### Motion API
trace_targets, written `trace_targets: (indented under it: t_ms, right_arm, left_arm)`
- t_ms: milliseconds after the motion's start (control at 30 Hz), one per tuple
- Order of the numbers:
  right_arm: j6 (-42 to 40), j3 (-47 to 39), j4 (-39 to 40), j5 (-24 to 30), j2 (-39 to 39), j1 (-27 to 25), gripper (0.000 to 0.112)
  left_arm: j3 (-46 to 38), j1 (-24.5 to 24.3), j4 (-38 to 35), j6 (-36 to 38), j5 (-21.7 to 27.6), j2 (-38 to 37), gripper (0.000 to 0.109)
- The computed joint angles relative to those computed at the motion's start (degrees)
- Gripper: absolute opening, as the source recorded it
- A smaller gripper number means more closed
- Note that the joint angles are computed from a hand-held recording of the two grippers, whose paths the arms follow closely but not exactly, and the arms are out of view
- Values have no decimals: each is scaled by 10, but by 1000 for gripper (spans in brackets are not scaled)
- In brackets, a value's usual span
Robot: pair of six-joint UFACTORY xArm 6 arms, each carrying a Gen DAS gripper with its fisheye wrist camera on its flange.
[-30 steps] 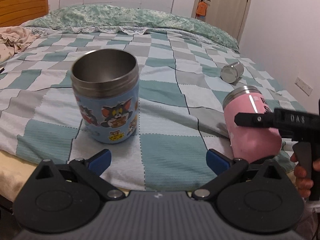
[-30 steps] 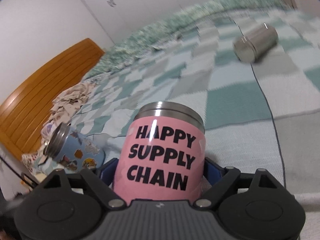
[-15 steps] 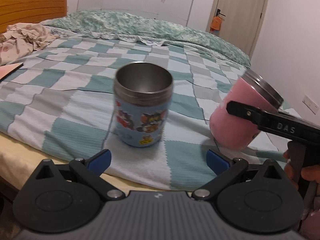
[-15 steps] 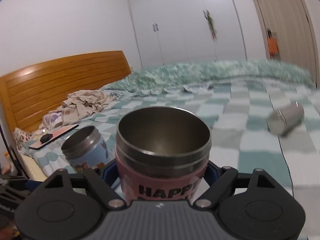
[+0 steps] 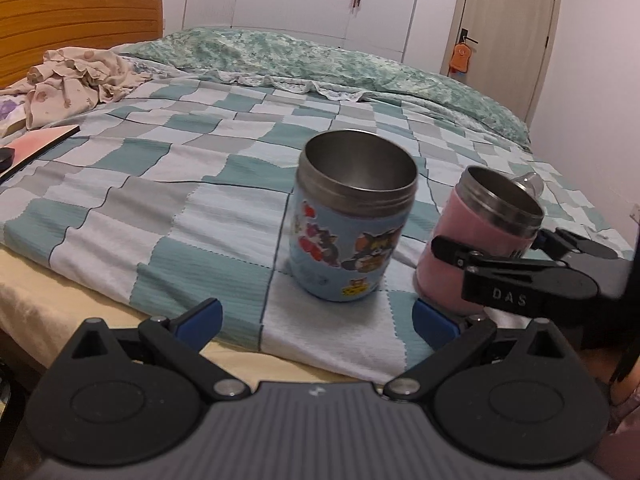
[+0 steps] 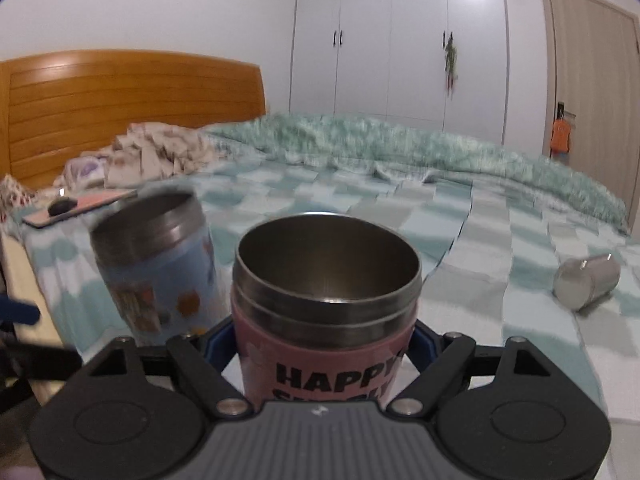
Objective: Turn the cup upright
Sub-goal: 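Lower the upright pink cup beside the blue cup with the right gripper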
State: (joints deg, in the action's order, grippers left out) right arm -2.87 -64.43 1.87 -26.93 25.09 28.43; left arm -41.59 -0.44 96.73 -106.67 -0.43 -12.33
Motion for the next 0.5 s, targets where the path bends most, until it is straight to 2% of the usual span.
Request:
trace_targets:
  t_ms: [33,267,333,500]
  right_arm:
    - [-9,4,0,-14,3,1,84]
    - [-4,10,2,-2,-7,1,85]
    - [3,24,-1,-15,-16,-1,99]
    - [38,89,-42,-69,-58,-21,102]
  left_arm:
    - [-1,-1,7,-6,3,1,103]
    - [3,-12,11,-8,22,-7,103]
    - [7,-19,4,0,30,-12,103]
    - [16,-47,19,-13,51,-37,103]
